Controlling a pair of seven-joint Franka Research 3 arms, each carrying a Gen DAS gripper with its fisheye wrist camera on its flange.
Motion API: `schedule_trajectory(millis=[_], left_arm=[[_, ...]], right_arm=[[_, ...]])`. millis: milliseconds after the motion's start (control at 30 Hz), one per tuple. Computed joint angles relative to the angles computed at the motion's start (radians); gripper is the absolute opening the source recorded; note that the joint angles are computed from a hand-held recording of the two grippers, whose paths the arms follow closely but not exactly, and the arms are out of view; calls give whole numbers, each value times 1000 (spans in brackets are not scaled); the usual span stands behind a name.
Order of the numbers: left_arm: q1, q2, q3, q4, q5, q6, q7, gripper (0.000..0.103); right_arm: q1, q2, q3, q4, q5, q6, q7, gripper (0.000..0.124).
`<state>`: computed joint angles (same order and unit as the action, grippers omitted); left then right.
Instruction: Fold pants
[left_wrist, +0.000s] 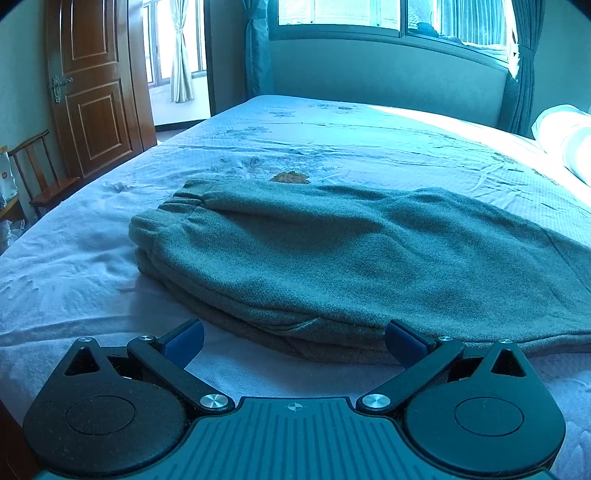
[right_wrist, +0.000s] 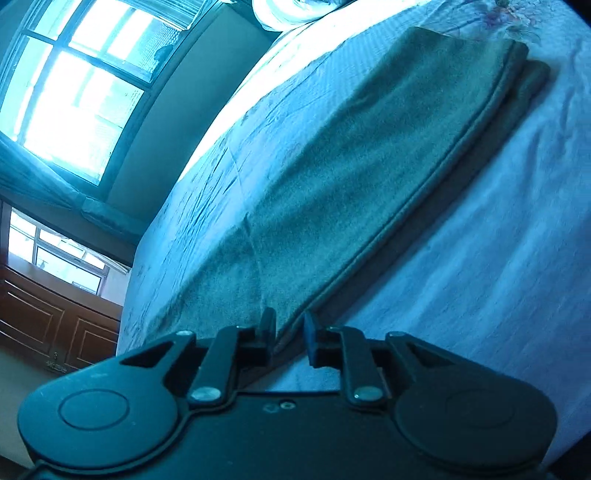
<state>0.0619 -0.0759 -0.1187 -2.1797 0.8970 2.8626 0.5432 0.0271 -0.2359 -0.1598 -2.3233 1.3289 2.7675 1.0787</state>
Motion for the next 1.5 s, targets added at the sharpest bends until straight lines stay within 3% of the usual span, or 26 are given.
schedule_trajectory(millis=[100,167,300,333,367,467,633,700,767,867,933,967,1133,1233,1267,1300,1333,1400,1433,1500], left_arm=[[-2,7,-2,8,1,-3,-20,103],[-5,9,-4,10,10,-2,-25,103],[-15,9,-4,7,-8,-8,-1,103],[-16,8,-4,6,-10,-10,1,103],[-17,7,-4,6,-13,-11,6,103],[-14,-1,-2,3,-13,-9,11,103],[-8,7,-1,16,-15,-16,7,103],[-13,10,-1,22,-34,-21,29,103],[-10,2,-2,17,3,-3,12,103],[-7,9,-3,25,17,-14,3,103],[-10,15,1,26,-14,-17,8,103],[-12,20,2,28,-30,-19,13,103],[-29,34,-4,41,-24,-14,28,103],[-38,38,-6,50,-16,-20,34,103],[-41,37,-5,51,-23,-22,40,103],[-44,38,-6,52,-25,-26,42,103],[-46,39,-5,54,-29,-31,48,103],[-48,38,-5,53,-27,-36,50,103],[-48,38,-4,53,-28,-36,52,103],[-49,41,-3,55,-30,-38,51,103]], right_arm=[[-18,12,1,-1,-69,-12,82,11],[-15,27,-14,5,-38,-54,70,12],[-9,83,1,49,48,-52,0,11],[-10,90,7,54,65,-47,-35,0],[-15,91,18,54,34,-31,-22,0],[-11,31,23,35,109,3,-155,0],[-51,66,29,25,-113,-52,58,0],[-41,68,-6,31,-41,-91,46,0],[-48,18,2,-1,-26,-27,33,11],[-46,-45,-8,-46,23,104,-45,11],[-42,-57,-41,-47,112,158,-122,11],[-56,-50,-51,-43,109,171,-100,11],[-111,28,-78,10,54,135,-26,11],[-122,70,-72,39,78,133,-53,10],[-127,83,-66,53,70,131,-47,0],[-132,86,-57,57,46,135,-45,0],[-126,79,-53,63,86,150,-108,0],[-111,40,-53,71,292,166,-363,0],[-113,17,-44,63,338,181,-414,0],[-128,26,-32,48,249,195,-305,0]])
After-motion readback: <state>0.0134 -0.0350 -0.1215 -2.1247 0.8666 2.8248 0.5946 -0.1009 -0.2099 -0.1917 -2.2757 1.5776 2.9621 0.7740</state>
